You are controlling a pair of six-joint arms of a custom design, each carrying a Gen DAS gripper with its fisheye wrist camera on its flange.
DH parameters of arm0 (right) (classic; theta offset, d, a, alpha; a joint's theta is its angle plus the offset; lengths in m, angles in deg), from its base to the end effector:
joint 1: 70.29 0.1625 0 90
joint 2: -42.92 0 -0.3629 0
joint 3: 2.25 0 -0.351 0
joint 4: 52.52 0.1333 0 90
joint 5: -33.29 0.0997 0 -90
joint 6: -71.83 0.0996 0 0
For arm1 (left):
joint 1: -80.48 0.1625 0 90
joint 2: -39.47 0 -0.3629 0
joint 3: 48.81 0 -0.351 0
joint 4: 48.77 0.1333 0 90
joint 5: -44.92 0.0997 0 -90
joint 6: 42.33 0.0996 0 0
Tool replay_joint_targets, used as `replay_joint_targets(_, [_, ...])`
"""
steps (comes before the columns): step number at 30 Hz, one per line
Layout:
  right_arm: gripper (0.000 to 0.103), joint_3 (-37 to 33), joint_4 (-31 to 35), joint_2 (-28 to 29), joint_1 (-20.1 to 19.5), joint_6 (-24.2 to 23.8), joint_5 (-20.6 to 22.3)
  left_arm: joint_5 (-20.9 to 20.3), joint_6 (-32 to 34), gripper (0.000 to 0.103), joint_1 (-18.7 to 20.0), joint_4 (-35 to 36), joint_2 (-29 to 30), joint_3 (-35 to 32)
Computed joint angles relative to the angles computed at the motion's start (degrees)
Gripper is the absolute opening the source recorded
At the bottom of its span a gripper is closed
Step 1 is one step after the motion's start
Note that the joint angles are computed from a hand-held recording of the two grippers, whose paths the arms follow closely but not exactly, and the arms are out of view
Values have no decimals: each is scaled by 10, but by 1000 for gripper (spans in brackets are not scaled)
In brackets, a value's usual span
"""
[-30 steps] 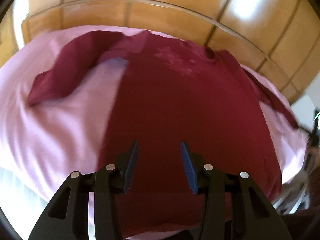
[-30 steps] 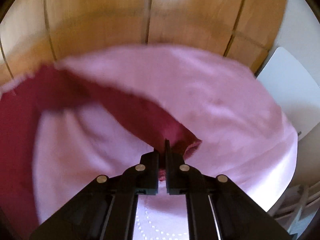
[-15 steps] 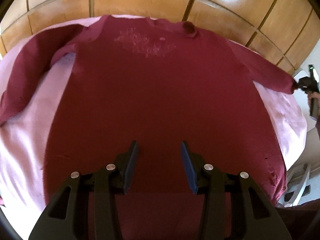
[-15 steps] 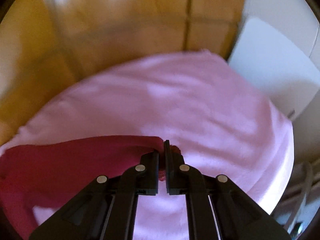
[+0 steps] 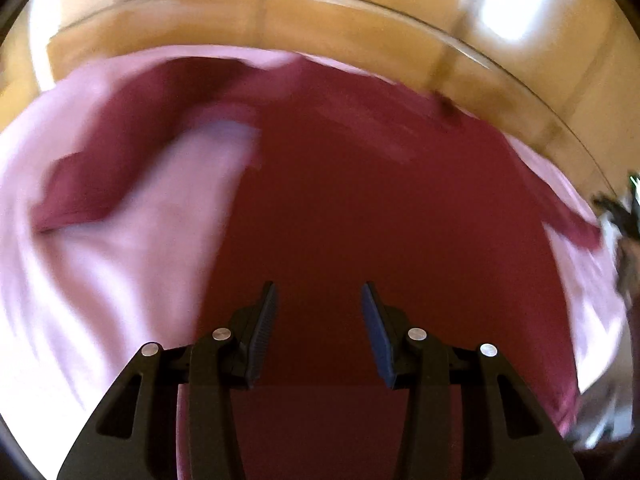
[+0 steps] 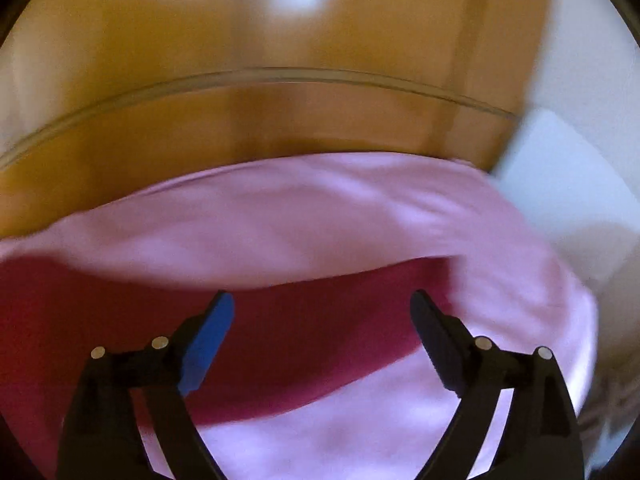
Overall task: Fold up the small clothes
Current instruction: 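Open both tools and release the sweatshirt hem, then grasp the sleeve nearest the left tool and straighten it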
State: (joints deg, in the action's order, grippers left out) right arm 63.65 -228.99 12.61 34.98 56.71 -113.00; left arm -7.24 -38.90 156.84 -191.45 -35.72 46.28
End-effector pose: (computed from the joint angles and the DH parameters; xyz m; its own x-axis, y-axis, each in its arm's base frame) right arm 0.2342 -0.6664 0.1838 -0.6376 0.3012 0.7091 -0.3444 0.7119 -0.6121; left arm 0.0594 -0.5796 0.3817 -0.8324 -0.0874 -0.5472 0.2485 0.8237 -0.5096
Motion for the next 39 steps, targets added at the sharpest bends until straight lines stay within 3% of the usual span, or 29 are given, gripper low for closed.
replay_joint_targets(4, [92, 20, 48, 26, 38, 35, 101, 114, -43, 43, 21, -15, -7, -15])
replay_joint_targets(8, [93, -23, 102, 98, 73, 52, 170, 176, -108, 43, 56, -9, -21, -27])
replay_joint_targets(10, [92, -48, 134, 126, 83, 69, 184, 200, -63, 43, 60, -56, -24, -15])
replay_joint_targets(13, [92, -87, 173, 168, 91, 93, 193, 220, 72, 43, 59, -156, -15, 5])
replay_joint_targets(15, [94, -110, 186, 195, 94, 104, 172, 197, 89, 43, 69, -141, -12, -9])
replay_joint_targets(16, [96, -113, 169, 204, 92, 90, 161, 160, 62, 50, 81, -105, -17, -23])
replay_joint_targets(17, [97, -109, 142, 210, 91, 69, 155, 101, 17, 70, 98, -67, -23, -44])
replay_joint_targets(18, [98, -113, 128, 218, 92, 56, 149, 56, -11, 78, 111, -53, -26, -60])
replay_joint_targets(20, [98, -108, 123, 217, 93, 56, 147, -37, -63, 82, 142, -66, -23, -93])
replay_joint_targets(22, [99, -96, 119, 211, 95, 60, 149, -95, -104, 82, 164, -62, -11, -129])
replay_joint_targets(24, [100, -94, 117, 212, 97, 58, 145, -98, -111, 82, 171, -71, 9, -161])
replay_joint_targets(26, [100, -101, 117, 215, 95, 52, 143, -41, -74, 82, 168, -62, 49, -214])
replay_joint_targets(27, [100, -102, 114, 214, 91, 46, 146, -26, -69, 77, 173, -31, 71, -248])
replay_joint_targets(29, [100, -114, 116, 221, 88, 43, 148, -26, -73, 30, 181, 44, 105, -308])
replay_joint_targets(30, [100, -117, 117, 223, 88, 42, 149, -6, -55, 25, 181, 63, 124, -330])
replay_joint_targets(32, [100, -118, 117, 224, 88, 42, 149, 11, -18, 7, 176, 56, 133, -337])
replay_joint_targets(37, [101, -120, 117, 225, 88, 41, 148, 20, 32, 4, 157, -49, 126, -358])
replay_joint_targets(39, [101, -123, 118, 227, 88, 40, 146, 44, 54, 4, 149, -72, 143, -404])
